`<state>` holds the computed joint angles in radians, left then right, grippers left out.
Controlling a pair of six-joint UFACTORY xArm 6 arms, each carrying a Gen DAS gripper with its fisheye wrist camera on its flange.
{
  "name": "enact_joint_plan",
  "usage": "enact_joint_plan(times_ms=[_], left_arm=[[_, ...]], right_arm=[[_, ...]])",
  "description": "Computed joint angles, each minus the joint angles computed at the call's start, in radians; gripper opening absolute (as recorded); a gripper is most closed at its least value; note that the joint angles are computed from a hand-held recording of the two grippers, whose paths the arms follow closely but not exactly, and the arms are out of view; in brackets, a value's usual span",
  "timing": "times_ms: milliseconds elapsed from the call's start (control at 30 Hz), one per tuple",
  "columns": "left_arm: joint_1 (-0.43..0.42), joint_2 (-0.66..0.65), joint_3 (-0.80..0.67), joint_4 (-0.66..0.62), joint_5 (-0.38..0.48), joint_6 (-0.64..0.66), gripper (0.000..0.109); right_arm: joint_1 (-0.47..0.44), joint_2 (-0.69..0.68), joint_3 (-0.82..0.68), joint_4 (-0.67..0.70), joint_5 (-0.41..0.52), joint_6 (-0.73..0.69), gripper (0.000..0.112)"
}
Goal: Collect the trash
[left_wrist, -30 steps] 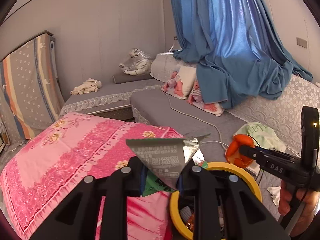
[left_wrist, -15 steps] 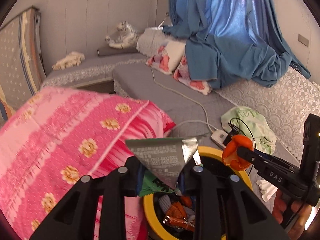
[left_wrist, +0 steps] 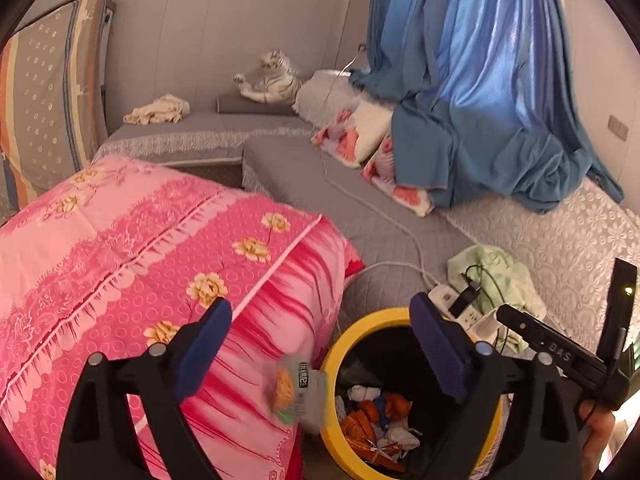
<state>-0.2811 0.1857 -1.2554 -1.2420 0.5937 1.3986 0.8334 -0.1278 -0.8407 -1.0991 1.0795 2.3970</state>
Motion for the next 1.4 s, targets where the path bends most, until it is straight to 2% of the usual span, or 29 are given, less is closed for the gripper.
enact_joint_plan(times_ms=[100,233,433,533,667,833,967,1100,1167,1300,1400], left_arm=[[0.022,-0.021,0.008,-0.043,0.018,0.031,0.091],[0.070,-0.053,0.020,-0.128,0.044,0.087,0.095],[0.134,-0.096,0.045,-0.286,-0.035,0.219,0.095],[0.187,-0.107,0.048,-0.371,-0.049,0.280,0.095],[0.243,-0.120,0.044,-0.544,-0.134,0.432,0.095],[0.296,-0.116,0.021,-0.712,-0.244,0.579,0.095],[0.335,-0.112,0.010,-0.762,-0.349,0.612,0.095],[0.376,-0.112,0.009,-0.757,-0.398,0.610,0.095],[0.397,-0.116,0.007,-0.797,-0.420,0.650,0.095],[0.439,-0.152,0.035,-0.833,-0.411,0.681,0.095],[0.468,-0.191,0.073,-0.833,-0.386,0.662,0.095]], right_arm=[[0.019,0.004,-0.025,-0.005,0.034,-0.011,0.067],[0.049,0.014,-0.060,-0.022,0.078,-0.028,0.076],[0.073,0.070,-0.148,-0.038,0.148,-0.068,0.091],[0.078,0.130,-0.226,-0.029,0.197,-0.105,0.094],[0.081,0.233,-0.353,-0.042,0.237,-0.184,0.094],[0.078,0.362,-0.510,-0.148,0.160,-0.268,0.095],[0.081,0.488,-0.675,-0.222,0.075,-0.345,0.095],[0.090,0.624,-0.868,-0.238,0.017,-0.452,0.094],[0.097,0.683,-0.958,-0.251,-0.008,-0.491,0.094],[0.125,0.798,-1.145,-0.253,0.020,-0.579,0.094],[0.136,0.844,-1.227,-0.257,0.017,-0.606,0.094]])
